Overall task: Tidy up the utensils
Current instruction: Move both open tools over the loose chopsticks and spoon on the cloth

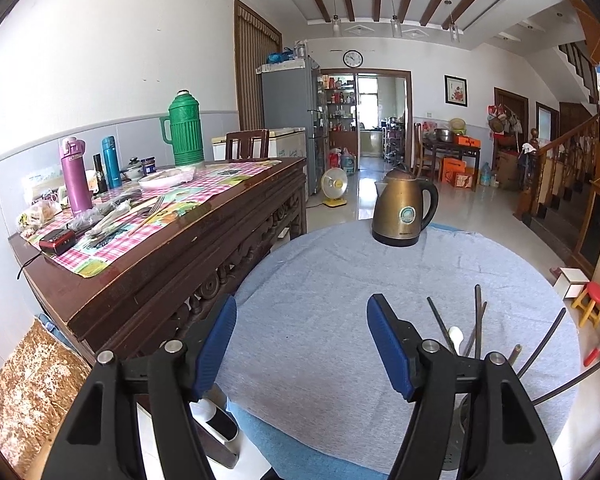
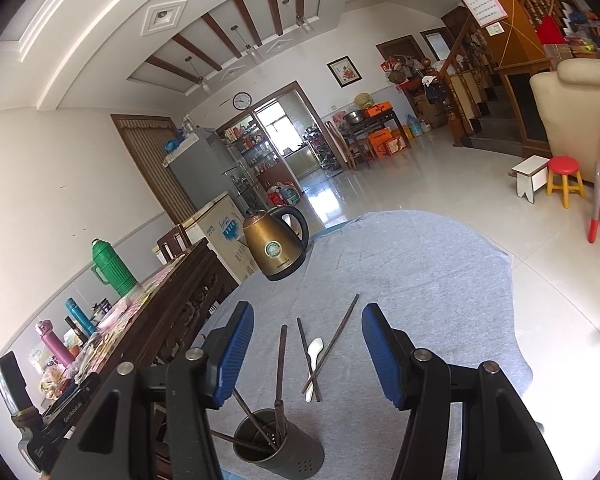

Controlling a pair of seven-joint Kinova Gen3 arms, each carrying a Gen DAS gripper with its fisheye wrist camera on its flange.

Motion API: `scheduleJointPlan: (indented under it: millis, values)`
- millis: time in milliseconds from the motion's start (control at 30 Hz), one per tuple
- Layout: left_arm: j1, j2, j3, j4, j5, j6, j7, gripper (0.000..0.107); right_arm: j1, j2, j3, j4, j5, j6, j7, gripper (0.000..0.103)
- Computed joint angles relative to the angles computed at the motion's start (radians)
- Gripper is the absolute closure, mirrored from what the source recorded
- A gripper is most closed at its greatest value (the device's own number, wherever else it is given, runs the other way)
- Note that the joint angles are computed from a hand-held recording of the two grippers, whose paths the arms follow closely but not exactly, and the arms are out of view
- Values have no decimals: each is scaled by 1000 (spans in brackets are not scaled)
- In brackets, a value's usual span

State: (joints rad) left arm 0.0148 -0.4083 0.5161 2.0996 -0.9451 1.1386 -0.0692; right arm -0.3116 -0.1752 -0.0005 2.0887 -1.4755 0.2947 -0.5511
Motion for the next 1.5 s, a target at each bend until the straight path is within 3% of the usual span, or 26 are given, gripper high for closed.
scheduleJointPlan:
  millis: [300, 767, 1267, 1500]
  values:
    - [12, 42, 2, 8, -29, 25, 27, 39, -7, 25, -2, -13, 21, -14, -27, 43]
    - [91, 85, -79, 22, -49, 28, 52, 39, 1, 56, -11, -24, 67, -40, -83, 43]
    - [115, 136, -159, 48, -54, -27, 69, 39, 35, 127, -25, -44, 125, -38, -154, 43]
    - [120, 187, -210, 61, -51, -72, 70, 39, 75, 189, -66, -79, 214, -31, -253, 43]
